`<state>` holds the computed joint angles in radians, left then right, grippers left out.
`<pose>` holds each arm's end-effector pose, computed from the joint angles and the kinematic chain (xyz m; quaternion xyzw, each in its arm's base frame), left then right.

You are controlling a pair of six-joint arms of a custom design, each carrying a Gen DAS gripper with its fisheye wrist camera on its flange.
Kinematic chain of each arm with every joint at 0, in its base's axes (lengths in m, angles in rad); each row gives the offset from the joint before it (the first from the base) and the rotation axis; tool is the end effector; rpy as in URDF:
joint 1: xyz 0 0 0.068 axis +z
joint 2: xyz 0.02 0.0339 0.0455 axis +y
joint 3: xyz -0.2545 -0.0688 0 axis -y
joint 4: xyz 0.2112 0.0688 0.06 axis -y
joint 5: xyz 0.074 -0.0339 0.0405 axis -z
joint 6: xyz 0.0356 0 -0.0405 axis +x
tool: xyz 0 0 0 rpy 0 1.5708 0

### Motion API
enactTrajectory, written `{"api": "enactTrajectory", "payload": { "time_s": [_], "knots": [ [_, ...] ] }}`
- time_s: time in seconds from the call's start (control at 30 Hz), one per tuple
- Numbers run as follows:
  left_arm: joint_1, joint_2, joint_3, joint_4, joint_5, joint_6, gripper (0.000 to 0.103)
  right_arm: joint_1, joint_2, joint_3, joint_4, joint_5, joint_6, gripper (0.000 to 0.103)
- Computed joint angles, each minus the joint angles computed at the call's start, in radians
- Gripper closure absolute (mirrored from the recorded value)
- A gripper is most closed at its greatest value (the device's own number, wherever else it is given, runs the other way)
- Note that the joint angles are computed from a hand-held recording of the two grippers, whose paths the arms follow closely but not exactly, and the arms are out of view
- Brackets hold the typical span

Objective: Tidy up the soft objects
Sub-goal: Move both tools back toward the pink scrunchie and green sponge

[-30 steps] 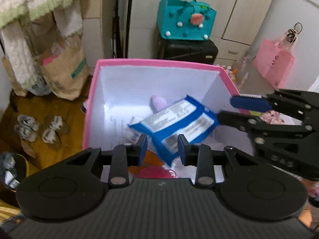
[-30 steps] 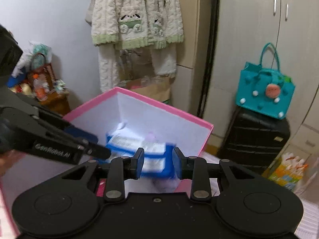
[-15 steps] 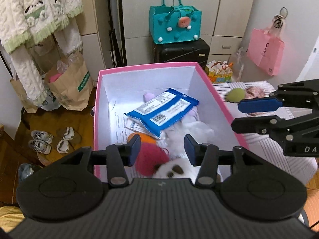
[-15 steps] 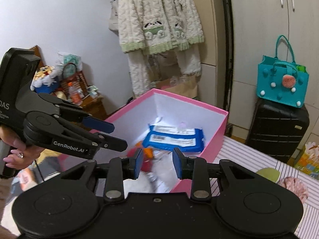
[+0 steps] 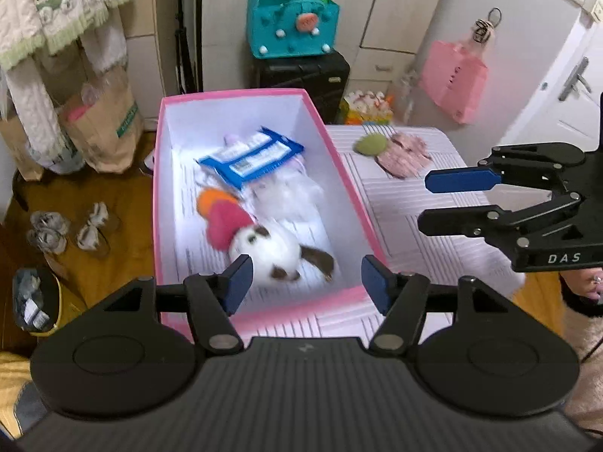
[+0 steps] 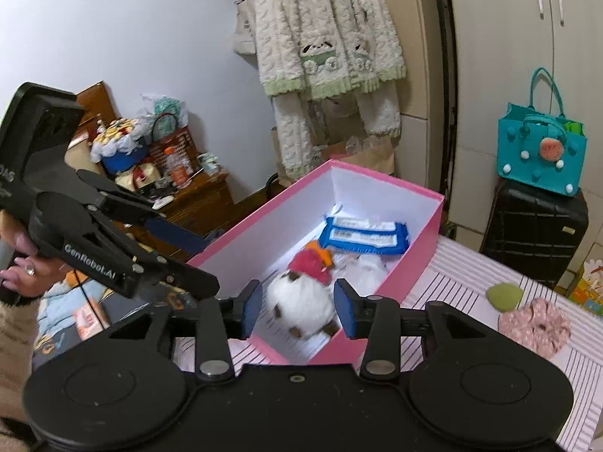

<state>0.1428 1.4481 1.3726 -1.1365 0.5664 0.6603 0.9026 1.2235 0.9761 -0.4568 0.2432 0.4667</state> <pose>0.2408 0.0153 0.3126 0.2899 0.9005 -0.1861 0.2652 0.1527 0.1796 0.2890 -0.1451 0.8906 0.1783 0.3925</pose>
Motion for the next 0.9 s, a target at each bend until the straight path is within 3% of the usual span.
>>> {"api": "enactTrajectory", "payload": {
  "time_s": [0.23,0.53,0.73,0.9],
  "knots": [
    [0.019,-0.137,-0.096,-0.027,-0.044,0.074,0.031,0.129,-0.116,-0.011,-0.153,0.051,0.118,0.050],
    [-0.001,-0.304,-0.246,-0.043,-0.057,0.157,0.031,0.425,-0.229,-0.059,-0.358,0.271,0.388,0.046],
    [-0.098,-0.413,-0.353,-0.036,-0.090,0.144,0.031,0.570,-0.280,-0.133,-0.456,0.365,0.583,0.045],
    [-0.259,-0.480,-0.423,0.005,-0.136,0.057,0.031,0.663,-0.318,-0.205,-0.513,0.440,0.708,0.044]
  ]
}}
